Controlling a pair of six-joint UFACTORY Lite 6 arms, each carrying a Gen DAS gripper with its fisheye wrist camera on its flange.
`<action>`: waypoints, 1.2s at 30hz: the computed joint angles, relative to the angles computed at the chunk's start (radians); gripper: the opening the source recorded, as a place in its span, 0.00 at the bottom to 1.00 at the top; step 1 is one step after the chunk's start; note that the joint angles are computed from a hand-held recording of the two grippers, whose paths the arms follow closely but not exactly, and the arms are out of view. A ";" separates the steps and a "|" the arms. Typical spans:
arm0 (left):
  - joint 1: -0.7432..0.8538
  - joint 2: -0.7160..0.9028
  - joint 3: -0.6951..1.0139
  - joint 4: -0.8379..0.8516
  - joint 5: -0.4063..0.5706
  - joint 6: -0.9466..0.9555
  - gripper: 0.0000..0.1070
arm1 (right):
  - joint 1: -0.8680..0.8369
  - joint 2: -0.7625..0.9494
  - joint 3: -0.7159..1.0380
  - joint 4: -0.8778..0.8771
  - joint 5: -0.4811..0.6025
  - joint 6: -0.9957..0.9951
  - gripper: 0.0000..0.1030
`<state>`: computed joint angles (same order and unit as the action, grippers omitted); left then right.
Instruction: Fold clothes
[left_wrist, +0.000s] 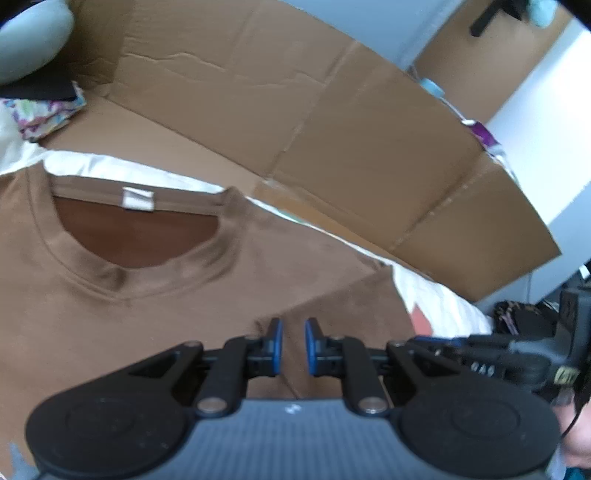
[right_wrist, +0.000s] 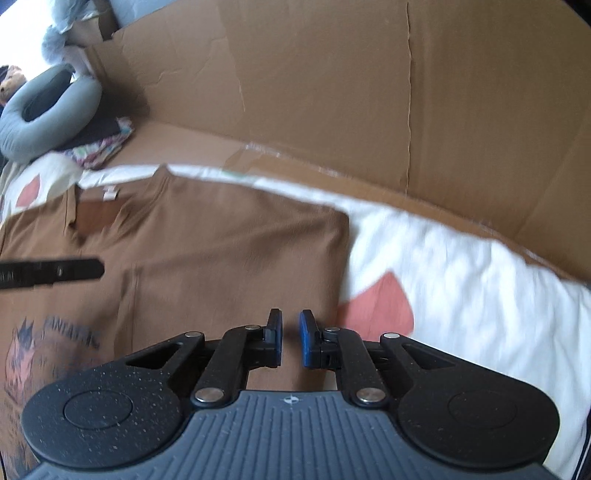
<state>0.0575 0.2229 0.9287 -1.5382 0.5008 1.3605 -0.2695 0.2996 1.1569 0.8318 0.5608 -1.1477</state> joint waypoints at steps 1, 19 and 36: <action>-0.007 -0.011 -0.010 -0.006 0.004 0.007 0.12 | -0.009 -0.029 -0.038 0.013 -0.009 -0.015 0.09; -0.207 0.038 -0.062 -0.060 -0.007 0.076 0.14 | -0.137 -0.286 -0.342 -0.047 0.014 -0.135 0.09; 0.034 -0.133 -0.046 0.617 0.048 -0.469 0.22 | -0.203 -0.346 -0.319 -0.197 0.115 0.022 0.12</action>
